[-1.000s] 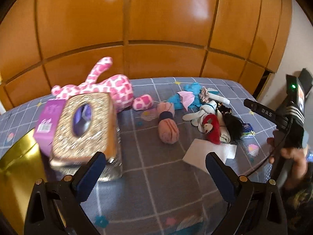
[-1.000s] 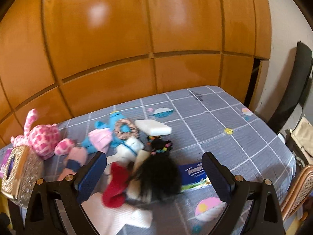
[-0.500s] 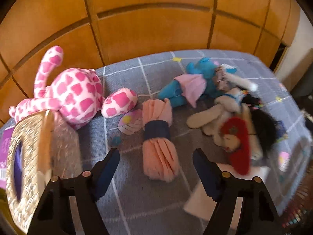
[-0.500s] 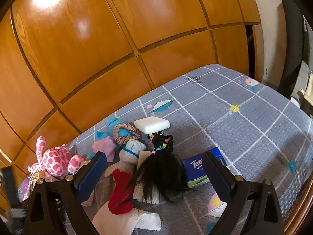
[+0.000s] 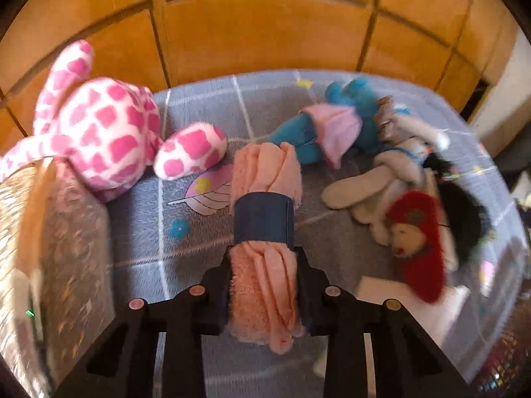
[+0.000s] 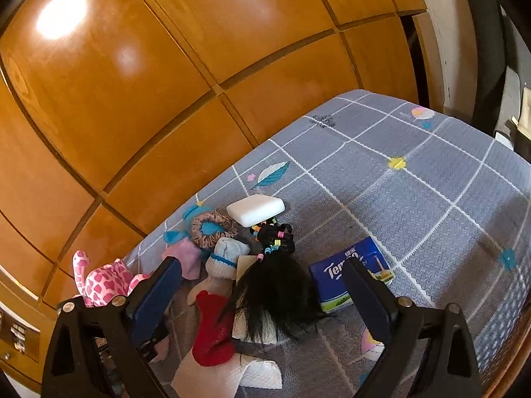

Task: Organize soft objects
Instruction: 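Grasp the pink rolled towel with the left tool while the right tool grasps the red sock, then drop the pink towel into the gold tray with the left tool while the right tool lifts the sock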

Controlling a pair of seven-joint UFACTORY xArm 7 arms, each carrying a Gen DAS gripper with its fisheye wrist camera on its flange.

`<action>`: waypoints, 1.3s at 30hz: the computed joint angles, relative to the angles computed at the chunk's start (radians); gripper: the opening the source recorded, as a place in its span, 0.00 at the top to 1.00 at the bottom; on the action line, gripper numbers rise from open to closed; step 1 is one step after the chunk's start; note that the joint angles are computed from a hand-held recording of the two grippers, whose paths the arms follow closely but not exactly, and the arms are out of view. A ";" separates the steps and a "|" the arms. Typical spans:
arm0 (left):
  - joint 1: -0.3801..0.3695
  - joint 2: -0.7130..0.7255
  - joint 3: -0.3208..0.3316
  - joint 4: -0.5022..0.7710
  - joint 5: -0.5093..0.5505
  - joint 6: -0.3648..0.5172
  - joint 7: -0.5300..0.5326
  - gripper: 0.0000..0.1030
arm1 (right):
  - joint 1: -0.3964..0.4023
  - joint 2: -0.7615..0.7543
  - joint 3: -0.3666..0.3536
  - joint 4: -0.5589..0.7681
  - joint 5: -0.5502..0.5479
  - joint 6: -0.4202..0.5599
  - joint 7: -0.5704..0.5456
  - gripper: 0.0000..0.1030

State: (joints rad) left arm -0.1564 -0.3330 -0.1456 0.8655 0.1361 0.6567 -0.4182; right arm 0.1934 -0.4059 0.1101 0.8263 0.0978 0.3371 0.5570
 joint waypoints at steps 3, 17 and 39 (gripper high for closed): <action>-0.020 -0.118 0.008 -0.079 -0.032 -0.017 0.020 0.69 | 0.025 0.008 -0.013 0.012 0.013 0.019 -0.036 0.23; -0.070 -0.438 0.019 -0.239 -0.150 0.009 0.084 0.68 | 0.124 0.207 0.072 0.243 -0.043 0.300 -0.302 0.47; 0.482 -0.837 0.314 -0.371 -0.082 0.221 0.037 0.68 | 0.155 0.364 0.083 0.366 -0.269 0.509 -0.197 0.74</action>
